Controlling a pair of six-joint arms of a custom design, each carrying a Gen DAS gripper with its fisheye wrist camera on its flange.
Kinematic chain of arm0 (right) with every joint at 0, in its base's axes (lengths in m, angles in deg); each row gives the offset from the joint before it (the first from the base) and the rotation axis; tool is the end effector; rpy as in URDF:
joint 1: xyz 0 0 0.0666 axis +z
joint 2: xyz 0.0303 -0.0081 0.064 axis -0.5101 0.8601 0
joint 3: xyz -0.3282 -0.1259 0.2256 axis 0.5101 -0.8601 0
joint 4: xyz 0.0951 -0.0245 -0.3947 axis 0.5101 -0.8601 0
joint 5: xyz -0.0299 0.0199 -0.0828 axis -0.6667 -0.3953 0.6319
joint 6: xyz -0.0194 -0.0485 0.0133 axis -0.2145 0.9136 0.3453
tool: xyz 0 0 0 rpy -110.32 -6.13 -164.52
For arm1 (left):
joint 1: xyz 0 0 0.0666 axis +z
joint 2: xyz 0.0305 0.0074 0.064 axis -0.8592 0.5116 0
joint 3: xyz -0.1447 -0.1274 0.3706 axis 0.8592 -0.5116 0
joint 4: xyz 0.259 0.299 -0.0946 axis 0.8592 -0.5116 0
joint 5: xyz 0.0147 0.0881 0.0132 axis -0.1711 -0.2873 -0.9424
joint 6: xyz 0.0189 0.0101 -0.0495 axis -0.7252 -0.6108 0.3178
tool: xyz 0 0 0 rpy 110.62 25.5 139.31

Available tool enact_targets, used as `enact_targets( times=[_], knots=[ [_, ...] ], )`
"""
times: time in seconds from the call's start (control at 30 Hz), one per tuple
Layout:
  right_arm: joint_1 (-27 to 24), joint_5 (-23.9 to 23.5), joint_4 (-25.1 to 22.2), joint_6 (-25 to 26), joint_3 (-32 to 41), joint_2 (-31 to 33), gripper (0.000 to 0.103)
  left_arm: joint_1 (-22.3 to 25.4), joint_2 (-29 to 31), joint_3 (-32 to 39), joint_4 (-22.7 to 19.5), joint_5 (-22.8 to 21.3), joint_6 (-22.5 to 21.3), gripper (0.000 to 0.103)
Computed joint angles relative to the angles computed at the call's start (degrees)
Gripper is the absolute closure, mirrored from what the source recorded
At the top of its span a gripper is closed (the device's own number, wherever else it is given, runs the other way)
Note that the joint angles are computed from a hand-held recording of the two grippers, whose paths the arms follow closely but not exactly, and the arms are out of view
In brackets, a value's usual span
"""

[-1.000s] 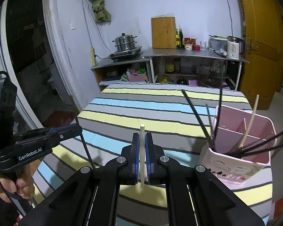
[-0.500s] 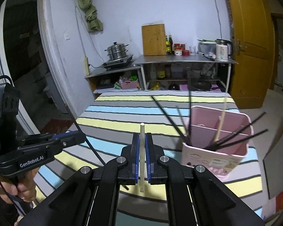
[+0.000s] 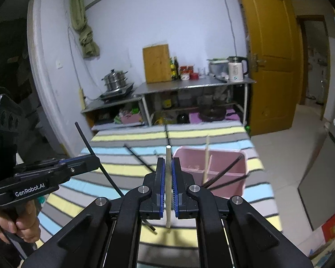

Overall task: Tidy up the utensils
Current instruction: 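Lower both chopsticks into the pink holder and open both tools to release them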

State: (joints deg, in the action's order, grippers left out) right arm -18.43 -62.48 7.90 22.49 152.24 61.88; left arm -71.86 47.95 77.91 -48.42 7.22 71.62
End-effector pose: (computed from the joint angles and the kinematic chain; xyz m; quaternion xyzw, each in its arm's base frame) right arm 0.5335 0.1146 0.5578 0.0126 0.8699 0.1011 0.4826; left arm 0.6234 -0.1557 0.5620 0.1744 0.8648 -0.2510 0.3984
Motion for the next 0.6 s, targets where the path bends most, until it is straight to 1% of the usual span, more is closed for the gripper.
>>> enact_targets(
  times=[0.17,0.3,0.37,0.47,0.53,0.6],
  knots=[
    [-1.8,0.52,1.09,0.02,3.12,0.96,0.097,-1.13,3.93,8.34,-1.26,-0.26,1.16,0.099],
    [-2.57,1.34,2.0,0.21,5.62,2.16,0.097,-2.02,7.61,15.32,-2.53,-1.27,1.21,0.099],
    [-2.88,1.43,2.06,0.24,6.8,3.08,0.097,-2.59,9.02,17.72,-2.96,-2.26,0.94,0.099],
    [-2.81,2.55,2.26,0.71,7.47,4.06,0.097,-3.3,12.21,22.33,-4.7,-3.55,0.74,0.099],
    [-2.87,2.4,2.45,0.57,7.58,4.8,0.097,-3.66,14.03,24.62,-5.59,-4.44,0.33,0.099],
    [-2.81,2.94,2.31,0.72,7.63,5.53,0.097,-3.73,15.71,26.4,-6.46,-4.15,0.65,0.099]
  ],
)
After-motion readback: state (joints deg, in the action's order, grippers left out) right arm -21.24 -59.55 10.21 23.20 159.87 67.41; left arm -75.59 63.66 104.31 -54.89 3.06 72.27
